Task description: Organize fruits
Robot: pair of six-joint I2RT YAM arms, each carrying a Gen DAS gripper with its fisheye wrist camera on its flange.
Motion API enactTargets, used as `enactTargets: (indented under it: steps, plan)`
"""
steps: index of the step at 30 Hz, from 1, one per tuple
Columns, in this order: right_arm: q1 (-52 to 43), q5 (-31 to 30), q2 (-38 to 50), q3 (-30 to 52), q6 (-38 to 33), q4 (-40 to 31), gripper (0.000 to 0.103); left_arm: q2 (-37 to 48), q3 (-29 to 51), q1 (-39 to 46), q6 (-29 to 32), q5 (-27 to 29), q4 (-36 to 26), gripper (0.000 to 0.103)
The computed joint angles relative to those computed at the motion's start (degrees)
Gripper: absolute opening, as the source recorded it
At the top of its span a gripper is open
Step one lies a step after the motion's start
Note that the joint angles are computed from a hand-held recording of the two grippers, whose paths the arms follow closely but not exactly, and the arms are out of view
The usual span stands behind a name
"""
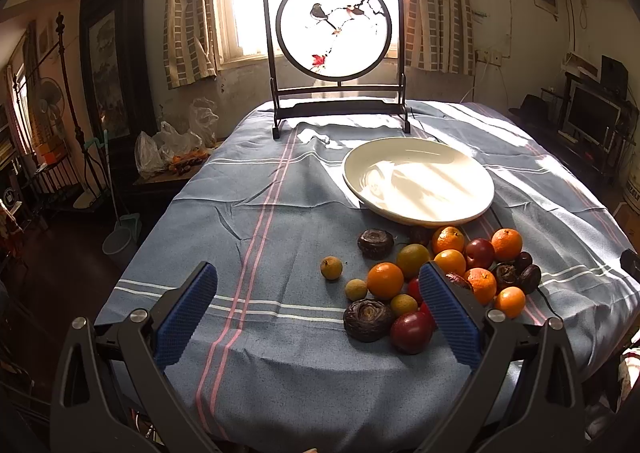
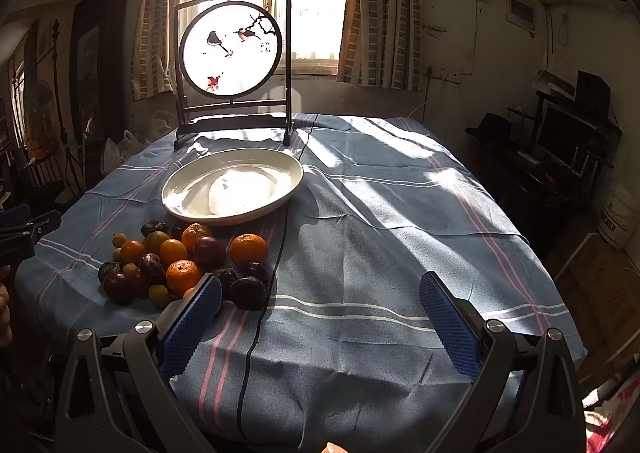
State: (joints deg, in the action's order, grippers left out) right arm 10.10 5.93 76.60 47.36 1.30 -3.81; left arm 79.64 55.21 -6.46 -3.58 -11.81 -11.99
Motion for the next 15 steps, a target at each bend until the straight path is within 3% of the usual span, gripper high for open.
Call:
enactTargets:
  steps: [15]
  plan:
    - [1.0, 0.3, 0.3, -0.5, -0.1, 0.5, 0.099, -0.2, -0.3, 0.3, -0.1, 0.2, 0.1, 0.099]
